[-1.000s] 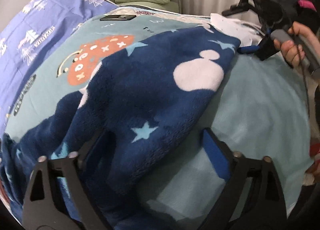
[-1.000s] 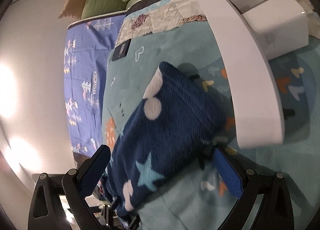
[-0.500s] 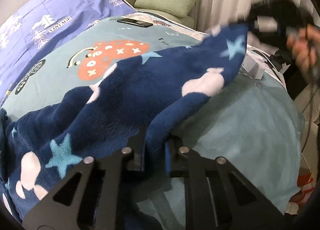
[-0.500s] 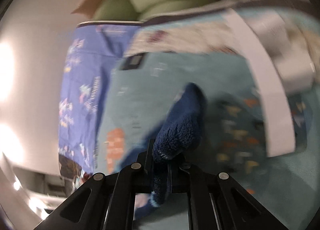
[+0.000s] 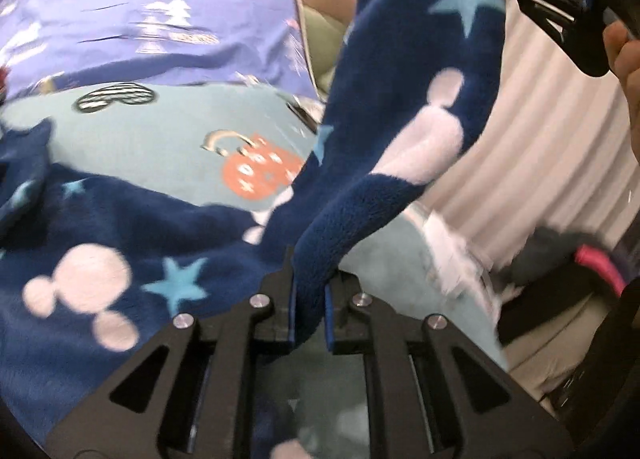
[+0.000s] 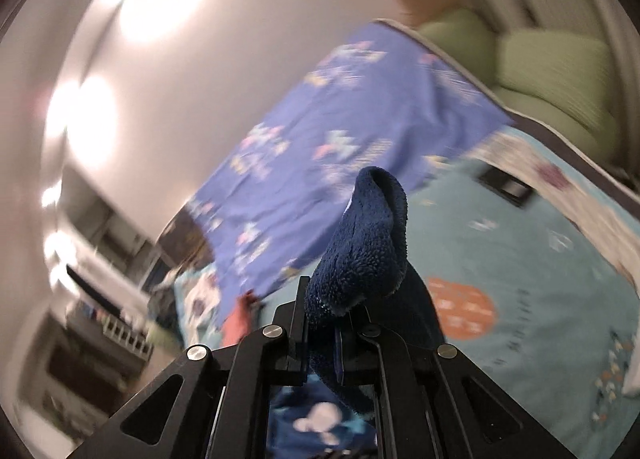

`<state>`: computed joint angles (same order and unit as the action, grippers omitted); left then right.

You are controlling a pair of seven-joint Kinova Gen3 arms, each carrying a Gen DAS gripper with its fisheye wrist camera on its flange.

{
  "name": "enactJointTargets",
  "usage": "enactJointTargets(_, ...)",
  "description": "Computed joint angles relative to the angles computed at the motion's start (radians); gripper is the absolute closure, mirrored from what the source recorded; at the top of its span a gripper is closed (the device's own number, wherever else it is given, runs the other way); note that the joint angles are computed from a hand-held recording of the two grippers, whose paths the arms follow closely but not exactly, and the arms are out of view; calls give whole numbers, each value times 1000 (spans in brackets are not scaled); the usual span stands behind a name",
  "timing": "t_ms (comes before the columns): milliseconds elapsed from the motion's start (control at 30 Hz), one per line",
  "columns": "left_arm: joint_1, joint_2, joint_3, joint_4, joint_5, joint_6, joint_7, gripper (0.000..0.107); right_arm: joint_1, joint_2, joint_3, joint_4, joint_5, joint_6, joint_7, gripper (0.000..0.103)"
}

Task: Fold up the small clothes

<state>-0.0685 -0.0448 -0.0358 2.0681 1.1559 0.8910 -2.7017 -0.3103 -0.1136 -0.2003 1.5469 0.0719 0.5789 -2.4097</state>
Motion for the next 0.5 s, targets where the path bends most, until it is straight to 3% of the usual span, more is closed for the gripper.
enactJointTargets(167,-88,-8,-75,50,46,92,21,96,-135,139,-78,-220,129,82,-12,96)
enactJointTargets(300,-158,0,-115,94,71,134,26,94,-280,253,-83,-337,252,123,-39,96)
enactJointTargets(500,-244,23,-138,124,43,157,57,94,-403,396,-59,-440,208,149,-9,96)
